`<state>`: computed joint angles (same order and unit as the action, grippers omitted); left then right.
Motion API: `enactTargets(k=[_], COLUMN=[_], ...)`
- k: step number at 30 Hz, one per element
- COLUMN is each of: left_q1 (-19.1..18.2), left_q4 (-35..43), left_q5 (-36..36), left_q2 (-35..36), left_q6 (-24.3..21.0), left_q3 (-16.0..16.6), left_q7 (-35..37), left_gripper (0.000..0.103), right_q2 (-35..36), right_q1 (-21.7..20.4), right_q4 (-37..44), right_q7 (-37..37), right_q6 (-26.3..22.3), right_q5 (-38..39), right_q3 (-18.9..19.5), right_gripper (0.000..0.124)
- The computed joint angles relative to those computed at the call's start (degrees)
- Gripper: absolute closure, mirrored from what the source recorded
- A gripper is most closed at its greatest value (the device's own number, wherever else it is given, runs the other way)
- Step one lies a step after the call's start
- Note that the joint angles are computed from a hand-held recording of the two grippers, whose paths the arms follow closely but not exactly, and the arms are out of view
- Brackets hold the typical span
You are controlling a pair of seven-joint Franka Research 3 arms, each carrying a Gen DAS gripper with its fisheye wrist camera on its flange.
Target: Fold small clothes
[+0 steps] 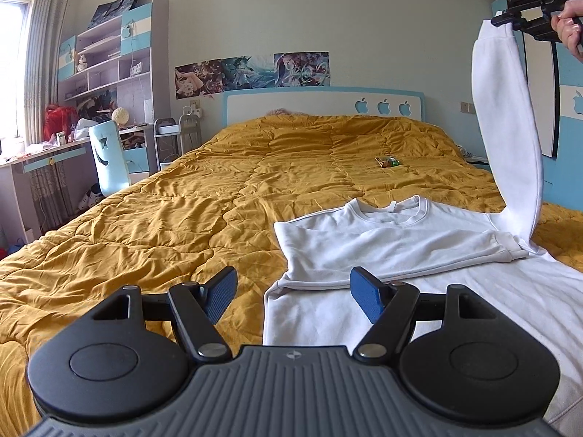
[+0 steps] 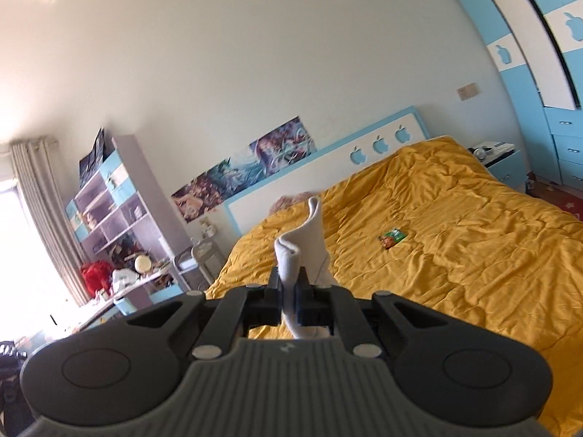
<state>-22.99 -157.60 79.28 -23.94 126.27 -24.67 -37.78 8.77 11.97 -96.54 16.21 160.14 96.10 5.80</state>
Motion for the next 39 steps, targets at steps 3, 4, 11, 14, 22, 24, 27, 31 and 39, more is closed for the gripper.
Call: enactTargets(k=[3, 4, 11, 14, 22, 24, 27, 31, 39], left_q1=[-0.3, -0.4, -0.2, -0.1, 1.2, 1.5, 2.0, 2.4, 3.8], left_q4=[-1.8, -2.3, -6.0, -6.7, -8.4, -8.4, -8.5, -8.3, -6.4], left_q5=[-1.9, -2.5, -5.3, -6.8, -8.6, -9.1, -9.2, -9.3, -7.1], left_q2=[-2.0, -2.6, -7.4, -8.1, -9.9, -9.9, -9.7, -9.5, -6.9], left_q6=[0.6, 0.4, 2.4, 2.4, 4.0, 4.0, 4.7, 5.0, 7.4], left_q3=[0.4, 0.3, 0.4, -0.3, -0.2, -0.3, -0.2, -0.4, 0.1], left_q7=[-0.6, -0.6, -1.6, -1.1, -1.3, -1.1, -0.9, -0.6, -0.7], left_gripper=[0.020, 0.020, 0.020, 0.020, 0.023, 0.023, 0.024, 0.023, 0.024], right_q2=[3.2, 4.5, 13.7, 17.8, 25.5, 24.5, 23.0, 18.6, 6.6], right_q1=[3.3, 4.2, 9.8, 11.7, 17.5, 19.5, 15.2, 8.3, 3.7], right_q4=[0.9, 1.4, 2.1, 2.2, 2.4, 0.4, -1.2, -6.1, -17.6], right_q7=[1.9, 2.6, -3.7, -3.4, -0.6, 6.5, 7.5, 4.3, -20.8], right_q6=[2.8, 3.3, 12.7, 16.9, 22.7, 16.1, 6.1, -0.6, 8.2], right_q5=[-4.7, -5.9, -7.1, -10.6, -23.6, -30.3, -32.7, -29.2, -4.8], right_q3=[2.3, 3.0, 7.9, 9.7, 9.9, 6.3, 9.2, 14.6, 12.3], right_gripper=[0.123, 0.123, 0.123, 0.123, 0.116, 0.107, 0.100, 0.100, 0.093])
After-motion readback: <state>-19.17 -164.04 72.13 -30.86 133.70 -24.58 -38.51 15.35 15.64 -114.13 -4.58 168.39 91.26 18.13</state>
